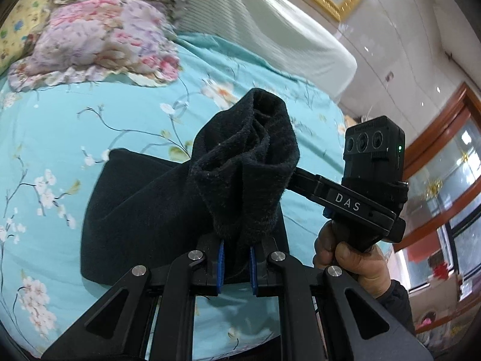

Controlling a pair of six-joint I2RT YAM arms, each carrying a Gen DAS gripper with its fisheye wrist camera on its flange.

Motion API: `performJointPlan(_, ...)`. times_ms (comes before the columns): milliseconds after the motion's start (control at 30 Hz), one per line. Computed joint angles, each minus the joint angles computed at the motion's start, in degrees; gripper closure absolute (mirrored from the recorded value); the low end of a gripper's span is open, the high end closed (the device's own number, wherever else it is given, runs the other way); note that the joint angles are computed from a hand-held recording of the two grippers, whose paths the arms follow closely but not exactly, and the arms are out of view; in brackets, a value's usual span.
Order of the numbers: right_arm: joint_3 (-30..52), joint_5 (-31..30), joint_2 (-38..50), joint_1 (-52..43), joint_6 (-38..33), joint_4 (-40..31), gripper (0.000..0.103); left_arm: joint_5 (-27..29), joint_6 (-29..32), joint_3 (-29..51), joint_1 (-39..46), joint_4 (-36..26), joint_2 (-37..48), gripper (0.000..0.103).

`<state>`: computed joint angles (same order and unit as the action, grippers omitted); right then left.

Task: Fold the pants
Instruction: 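Fold the held end over onto the pants and open both grippers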

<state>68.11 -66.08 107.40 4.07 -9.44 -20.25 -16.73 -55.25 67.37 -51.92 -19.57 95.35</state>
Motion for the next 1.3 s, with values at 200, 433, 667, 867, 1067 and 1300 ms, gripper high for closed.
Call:
performJointPlan(200, -1.44, -0.85, 1.55, -3.41, -2.09, -0.56, 0.087, 1.69, 1.54, 5.57, -0.32, -1.27, 6.69, 0.092)
performJointPlan(433, -1.32, -0.91, 4.84, -6.76, -5.21, -2.87, 0.087, 2.76, 3.55, 11.23, -0.61, -3.40, 12.90, 0.091)
performJointPlan(667, -3.79, 2.94, 4.13, -8.52, -6.77, -2.10, 0.086, 5.42, 5.31, 13.17, -0.39, -2.60, 17.13, 0.085)
performJointPlan(867, -6.13, 8.17, 2.32, -10.50, -6.14, -0.45, 0.086, 8.01, 6.72, 13.02, 0.30, -0.71, 19.14, 0.072)
performJointPlan(1067, -8.37, 10.83, -0.30, -13.97, -4.07, 0.46, 0.080, 10.94, 8.07, 9.26, 0.24, 4.99, 16.52, 0.047)
performJointPlan(1300, -12.33, 9.82, -4.74, -16.93, 0.21, 2.84, 0.040, 11.05, 8.92, 6.47, -0.35, 6.07, 13.40, 0.042)
